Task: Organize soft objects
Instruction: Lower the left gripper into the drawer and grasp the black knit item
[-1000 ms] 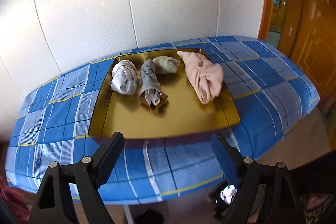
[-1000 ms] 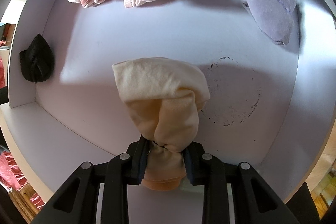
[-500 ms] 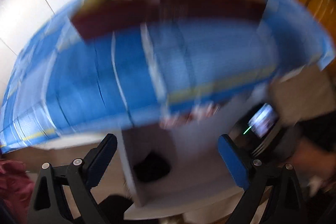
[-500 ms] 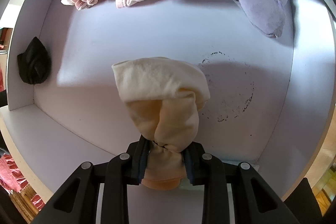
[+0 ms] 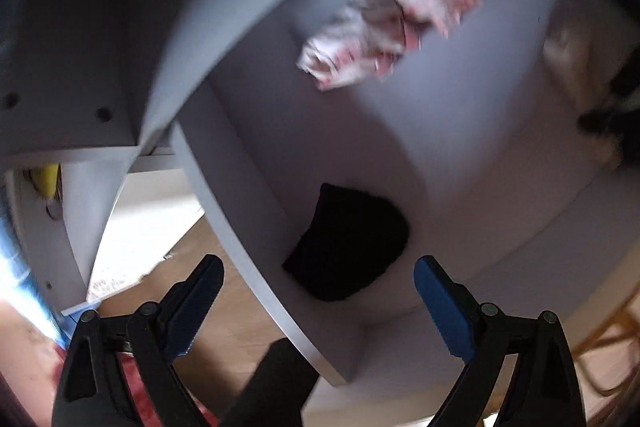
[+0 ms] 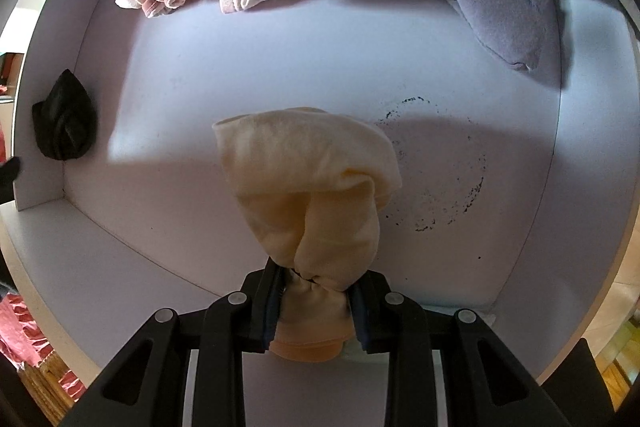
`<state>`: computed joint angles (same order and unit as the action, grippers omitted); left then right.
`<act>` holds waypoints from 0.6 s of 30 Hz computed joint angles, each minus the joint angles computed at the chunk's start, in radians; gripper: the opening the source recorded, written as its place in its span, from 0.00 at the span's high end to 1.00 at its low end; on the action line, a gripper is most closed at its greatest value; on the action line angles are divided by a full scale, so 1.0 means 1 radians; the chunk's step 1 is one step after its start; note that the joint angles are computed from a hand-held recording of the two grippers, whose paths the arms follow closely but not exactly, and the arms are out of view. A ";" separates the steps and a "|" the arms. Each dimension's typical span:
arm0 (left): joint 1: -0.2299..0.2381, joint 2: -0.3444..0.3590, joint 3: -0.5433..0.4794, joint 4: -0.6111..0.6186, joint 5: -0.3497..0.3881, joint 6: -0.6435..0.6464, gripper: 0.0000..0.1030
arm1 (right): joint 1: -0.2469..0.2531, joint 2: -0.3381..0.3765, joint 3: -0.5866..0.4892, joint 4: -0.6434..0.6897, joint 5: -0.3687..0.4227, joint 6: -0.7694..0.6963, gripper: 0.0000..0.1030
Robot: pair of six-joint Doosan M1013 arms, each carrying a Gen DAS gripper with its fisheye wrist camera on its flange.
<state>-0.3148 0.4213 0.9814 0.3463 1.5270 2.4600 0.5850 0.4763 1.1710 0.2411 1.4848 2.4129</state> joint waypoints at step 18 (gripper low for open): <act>-0.017 -0.009 0.105 0.079 -0.004 0.068 0.46 | -0.003 -0.008 0.027 0.008 -0.026 0.010 0.72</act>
<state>-0.3323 0.4118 1.0859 0.4250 1.5233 2.5282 0.5825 0.4687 1.1982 0.2490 1.4591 2.4230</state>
